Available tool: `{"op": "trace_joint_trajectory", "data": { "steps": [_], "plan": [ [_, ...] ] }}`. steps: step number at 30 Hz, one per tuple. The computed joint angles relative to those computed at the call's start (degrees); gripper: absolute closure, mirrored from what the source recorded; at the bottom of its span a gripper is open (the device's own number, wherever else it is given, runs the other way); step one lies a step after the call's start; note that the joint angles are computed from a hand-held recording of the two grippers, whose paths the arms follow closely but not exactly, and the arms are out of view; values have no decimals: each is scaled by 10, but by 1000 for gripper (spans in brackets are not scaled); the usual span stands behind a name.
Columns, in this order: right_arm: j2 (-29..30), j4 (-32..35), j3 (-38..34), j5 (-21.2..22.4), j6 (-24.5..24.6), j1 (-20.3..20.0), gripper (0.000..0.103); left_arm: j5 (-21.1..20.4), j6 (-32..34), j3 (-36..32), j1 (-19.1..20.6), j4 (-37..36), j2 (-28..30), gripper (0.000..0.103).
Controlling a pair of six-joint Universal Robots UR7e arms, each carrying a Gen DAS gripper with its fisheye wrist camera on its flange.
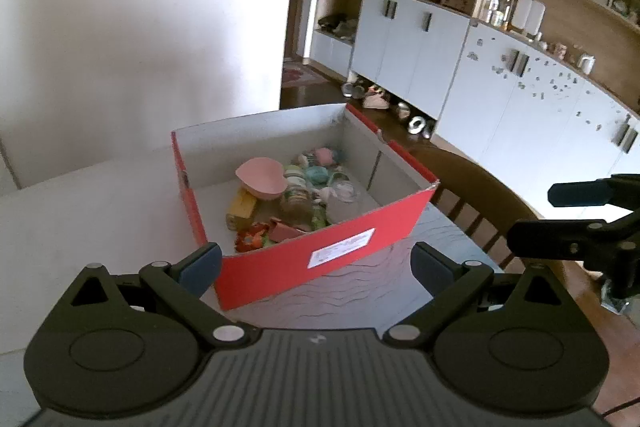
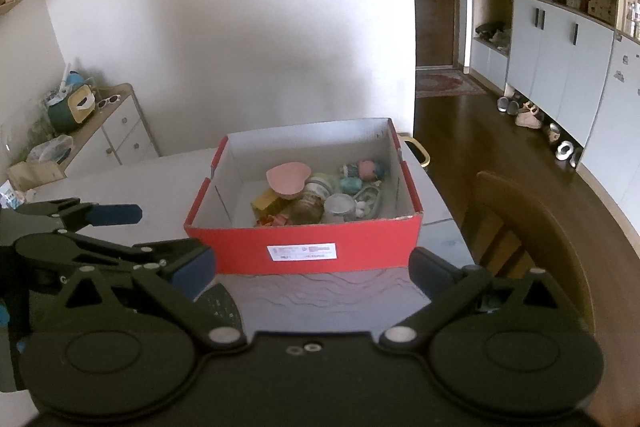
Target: Organize rigid objects
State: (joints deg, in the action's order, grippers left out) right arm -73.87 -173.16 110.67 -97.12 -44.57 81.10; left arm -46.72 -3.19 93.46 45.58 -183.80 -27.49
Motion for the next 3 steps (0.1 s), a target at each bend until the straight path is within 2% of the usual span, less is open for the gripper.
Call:
{"op": "trace_joint_trajectory", "data": {
  "steps": [3],
  "plan": [
    [-3,2,3,1,2,-1,0,4,12,4,-1,-14,2,2]
  ]
}}
